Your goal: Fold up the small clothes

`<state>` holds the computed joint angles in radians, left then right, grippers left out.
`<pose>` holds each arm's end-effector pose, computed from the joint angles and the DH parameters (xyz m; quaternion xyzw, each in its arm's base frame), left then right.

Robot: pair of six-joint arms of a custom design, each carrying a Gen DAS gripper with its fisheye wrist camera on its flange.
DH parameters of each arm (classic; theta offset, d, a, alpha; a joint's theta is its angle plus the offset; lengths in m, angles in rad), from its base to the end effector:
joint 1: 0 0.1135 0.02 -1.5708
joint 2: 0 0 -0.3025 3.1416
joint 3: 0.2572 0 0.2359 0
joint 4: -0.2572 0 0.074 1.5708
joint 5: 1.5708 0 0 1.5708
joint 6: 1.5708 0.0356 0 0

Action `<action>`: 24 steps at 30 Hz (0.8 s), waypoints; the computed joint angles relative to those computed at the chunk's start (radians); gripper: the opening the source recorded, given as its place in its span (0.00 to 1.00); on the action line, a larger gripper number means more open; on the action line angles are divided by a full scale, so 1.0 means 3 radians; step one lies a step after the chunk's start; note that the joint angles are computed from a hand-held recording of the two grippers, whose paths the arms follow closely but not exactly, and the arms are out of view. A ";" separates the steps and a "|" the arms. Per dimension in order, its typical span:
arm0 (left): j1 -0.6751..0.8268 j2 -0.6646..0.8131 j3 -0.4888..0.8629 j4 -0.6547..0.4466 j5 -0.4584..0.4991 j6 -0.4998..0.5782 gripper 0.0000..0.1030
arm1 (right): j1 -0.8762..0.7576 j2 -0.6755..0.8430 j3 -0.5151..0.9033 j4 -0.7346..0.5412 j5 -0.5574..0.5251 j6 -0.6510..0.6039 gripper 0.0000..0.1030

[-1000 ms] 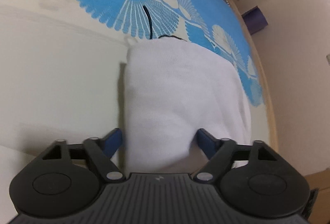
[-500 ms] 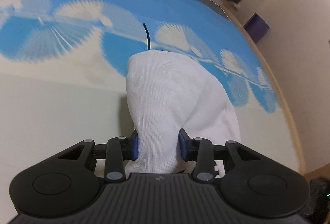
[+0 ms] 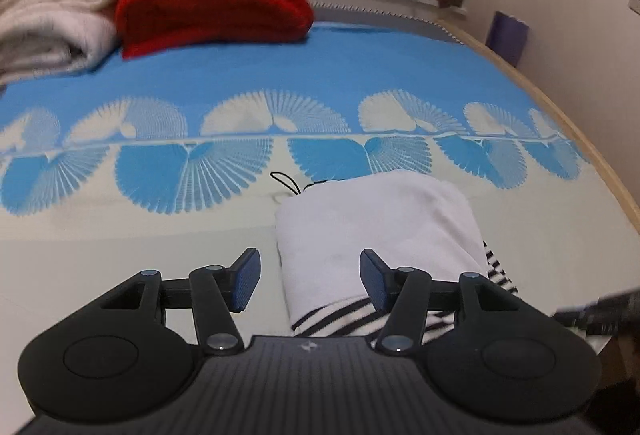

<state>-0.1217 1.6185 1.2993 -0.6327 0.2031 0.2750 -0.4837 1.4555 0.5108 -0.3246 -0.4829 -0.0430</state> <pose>0.3297 -0.0476 0.3124 0.2170 0.9229 -0.0731 0.3095 0.1837 -0.0778 0.1635 0.1748 0.9446 0.1903 0.2023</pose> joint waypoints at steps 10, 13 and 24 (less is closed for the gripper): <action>0.0009 0.0005 -0.0367 0.0024 0.0120 0.0036 0.23 | 0.0019 -0.0341 -0.0210 0.0817 0.0090 0.0887 0.00; -0.0021 0.0176 -0.0270 -0.0171 0.0163 0.0163 0.23 | 0.0089 -0.0295 -0.0296 0.1270 0.0048 0.1081 0.00; -0.0267 0.0581 -0.0347 -0.0481 -0.0453 0.0781 0.26 | 0.0640 0.1097 0.0187 0.2261 -0.0112 0.1963 0.43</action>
